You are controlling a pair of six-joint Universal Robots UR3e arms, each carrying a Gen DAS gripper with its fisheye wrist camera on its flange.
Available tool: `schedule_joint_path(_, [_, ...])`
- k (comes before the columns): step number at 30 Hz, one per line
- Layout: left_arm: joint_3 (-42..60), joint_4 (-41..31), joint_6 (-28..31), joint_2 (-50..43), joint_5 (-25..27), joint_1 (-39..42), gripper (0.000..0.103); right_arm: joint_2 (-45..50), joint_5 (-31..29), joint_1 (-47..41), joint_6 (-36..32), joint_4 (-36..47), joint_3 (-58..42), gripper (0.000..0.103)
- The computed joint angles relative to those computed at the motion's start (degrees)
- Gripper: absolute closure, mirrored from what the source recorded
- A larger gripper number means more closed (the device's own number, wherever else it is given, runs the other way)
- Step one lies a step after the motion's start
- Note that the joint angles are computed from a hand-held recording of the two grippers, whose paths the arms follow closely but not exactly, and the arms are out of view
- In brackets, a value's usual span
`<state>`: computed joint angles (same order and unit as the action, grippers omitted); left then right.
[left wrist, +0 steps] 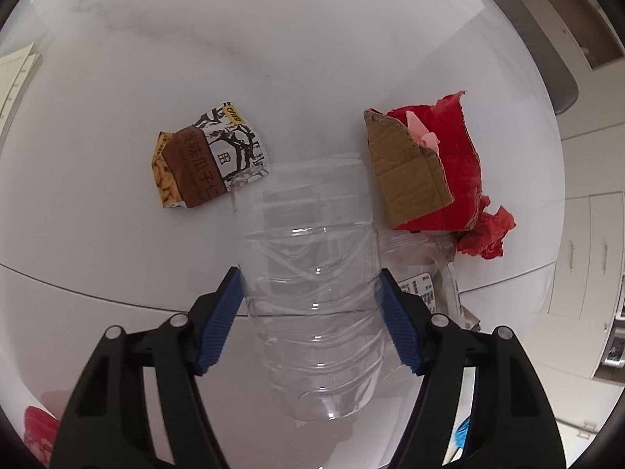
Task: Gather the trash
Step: 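Grasp the clear plastic tray with the left tool and lift it, then grasp the clear labeled snack bag with the right tool while the left tool holds the tray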
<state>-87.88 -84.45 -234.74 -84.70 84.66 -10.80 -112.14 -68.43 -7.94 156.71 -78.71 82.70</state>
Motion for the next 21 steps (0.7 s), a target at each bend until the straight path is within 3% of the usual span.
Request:
schedule_joint_path(8, [3.7, -8.3, 9.1, 5.4, 0.3, -0.1, 0.037, 14.6, -2.2, 13.4, 2.3, -8.3, -7.9, 0.004])
schedule_joint_path(18, [6.4, -18.8, 12.9, 17.1, 9.8, -4.1, 0.04, 37.9, -10.3, 28.7, -2.2, -12.4, -25.6, 0.004])
schedule_joint_path(20, [3.6, -18.3, 15.1, 20.7, 8.4, -1.7, 0.04, 41.0, -13.4, 31.0, -3.8, -12.7, -27.7, 0.011])
schedule_joint_path(21, [1.6, -17.5, 16.3, 22.5, 7.3, -0.1, 0.041, 42.3, -14.5, 31.9, -4.4, -12.3, -28.6, 0.022])
